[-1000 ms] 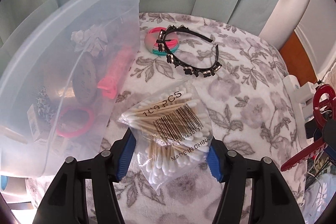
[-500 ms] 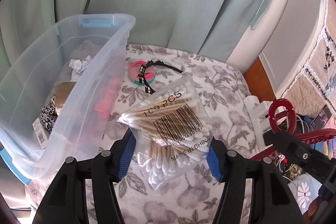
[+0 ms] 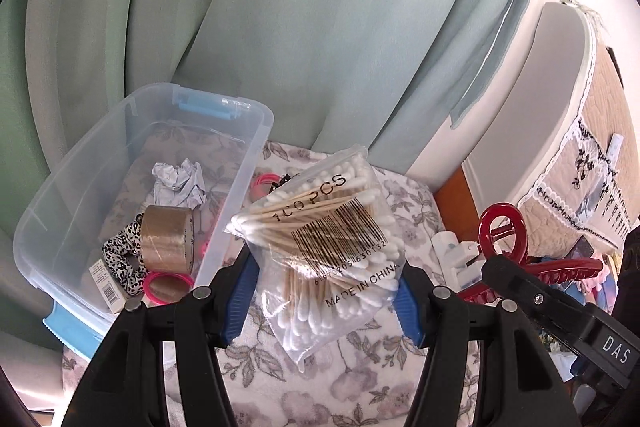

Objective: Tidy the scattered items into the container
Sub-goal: 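Carry the swab bag and red claw clip over the clear box with both tools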

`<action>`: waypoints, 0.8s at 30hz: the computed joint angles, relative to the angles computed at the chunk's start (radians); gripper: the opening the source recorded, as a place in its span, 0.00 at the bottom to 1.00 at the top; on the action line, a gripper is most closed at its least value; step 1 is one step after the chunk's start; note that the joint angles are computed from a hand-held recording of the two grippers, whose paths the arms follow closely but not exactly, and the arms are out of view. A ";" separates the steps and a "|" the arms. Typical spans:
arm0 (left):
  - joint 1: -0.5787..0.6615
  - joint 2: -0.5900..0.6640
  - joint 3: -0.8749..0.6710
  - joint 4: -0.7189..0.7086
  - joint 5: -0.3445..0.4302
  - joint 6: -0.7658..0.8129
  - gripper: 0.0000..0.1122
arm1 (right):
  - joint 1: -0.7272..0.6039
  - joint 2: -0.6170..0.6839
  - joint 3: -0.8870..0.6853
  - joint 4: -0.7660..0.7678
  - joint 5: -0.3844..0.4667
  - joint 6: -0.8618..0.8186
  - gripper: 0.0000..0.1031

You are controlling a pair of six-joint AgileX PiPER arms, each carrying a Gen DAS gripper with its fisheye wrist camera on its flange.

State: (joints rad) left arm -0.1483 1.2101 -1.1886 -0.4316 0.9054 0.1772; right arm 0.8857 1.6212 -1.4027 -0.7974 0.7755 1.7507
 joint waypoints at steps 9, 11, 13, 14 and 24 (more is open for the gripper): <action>0.216 0.001 -0.084 -0.161 0.099 0.162 0.56 | 0.056 0.101 -0.195 -0.052 0.063 -0.047 0.38; 0.261 0.006 -0.102 -0.189 0.121 0.190 0.56 | 0.059 0.127 -0.244 -0.048 0.070 -0.073 0.38; 0.305 0.009 -0.115 -0.218 0.137 0.220 0.56 | 0.060 0.154 -0.293 -0.040 0.077 -0.103 0.38; 0.327 0.013 -0.123 -0.232 0.148 0.234 0.56 | 0.061 0.168 -0.319 -0.034 0.081 -0.119 0.38; 0.500 0.062 -0.176 -0.305 0.217 0.318 0.56 | 0.066 0.301 -0.541 0.044 0.122 -0.267 0.38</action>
